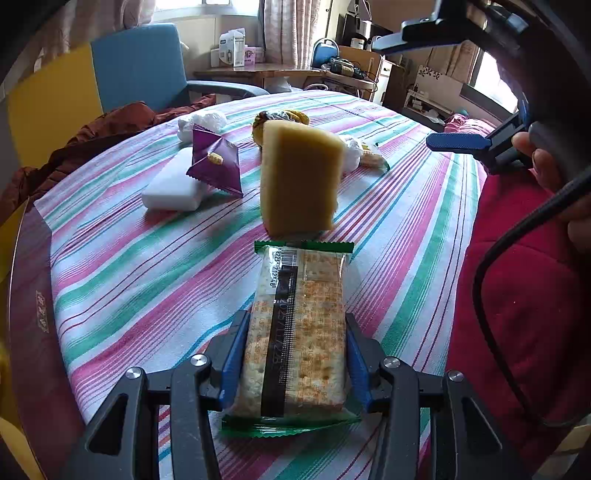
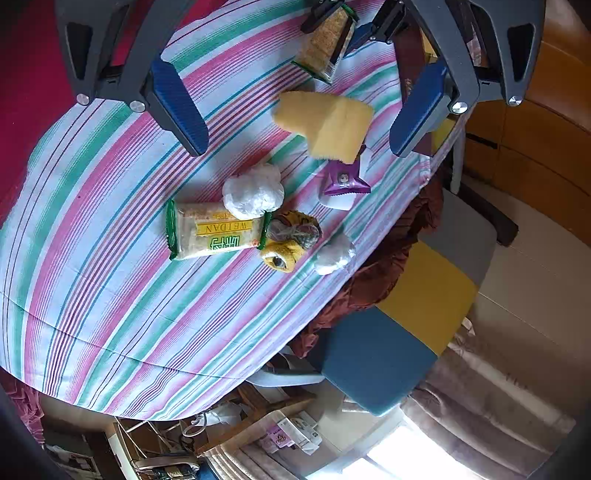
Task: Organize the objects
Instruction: 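Grasp the cracker packet with the left tool while the right tool grasps a yellow sponge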
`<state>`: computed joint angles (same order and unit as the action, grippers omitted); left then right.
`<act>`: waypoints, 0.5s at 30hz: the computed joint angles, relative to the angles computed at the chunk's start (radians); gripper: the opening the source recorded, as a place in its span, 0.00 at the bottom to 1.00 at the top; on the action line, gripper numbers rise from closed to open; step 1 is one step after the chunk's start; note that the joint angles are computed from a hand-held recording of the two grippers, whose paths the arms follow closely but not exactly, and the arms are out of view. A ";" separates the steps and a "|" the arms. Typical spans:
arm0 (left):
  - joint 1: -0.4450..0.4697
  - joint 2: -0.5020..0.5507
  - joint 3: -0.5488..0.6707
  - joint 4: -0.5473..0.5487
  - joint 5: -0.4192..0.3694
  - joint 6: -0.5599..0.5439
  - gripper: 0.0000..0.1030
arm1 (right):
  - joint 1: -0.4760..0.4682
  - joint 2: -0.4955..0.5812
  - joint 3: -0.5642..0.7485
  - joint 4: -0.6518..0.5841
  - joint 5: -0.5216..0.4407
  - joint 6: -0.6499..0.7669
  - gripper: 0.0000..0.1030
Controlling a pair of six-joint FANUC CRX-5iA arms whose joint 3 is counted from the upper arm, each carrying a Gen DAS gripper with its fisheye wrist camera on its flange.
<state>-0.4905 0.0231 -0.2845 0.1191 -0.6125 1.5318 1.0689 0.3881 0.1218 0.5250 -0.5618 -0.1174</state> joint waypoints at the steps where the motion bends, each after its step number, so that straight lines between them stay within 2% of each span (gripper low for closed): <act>1: -0.003 -0.003 -0.002 -0.010 0.001 0.012 0.48 | 0.001 0.005 0.012 -0.017 -0.013 0.017 0.98; 9: -0.010 -0.017 -0.008 -0.043 0.008 0.048 0.48 | 0.006 0.043 0.111 -0.134 -0.127 0.136 0.95; 15: -0.017 -0.016 0.002 -0.068 -0.001 0.076 0.47 | 0.007 0.148 0.326 -0.262 -0.325 0.332 0.91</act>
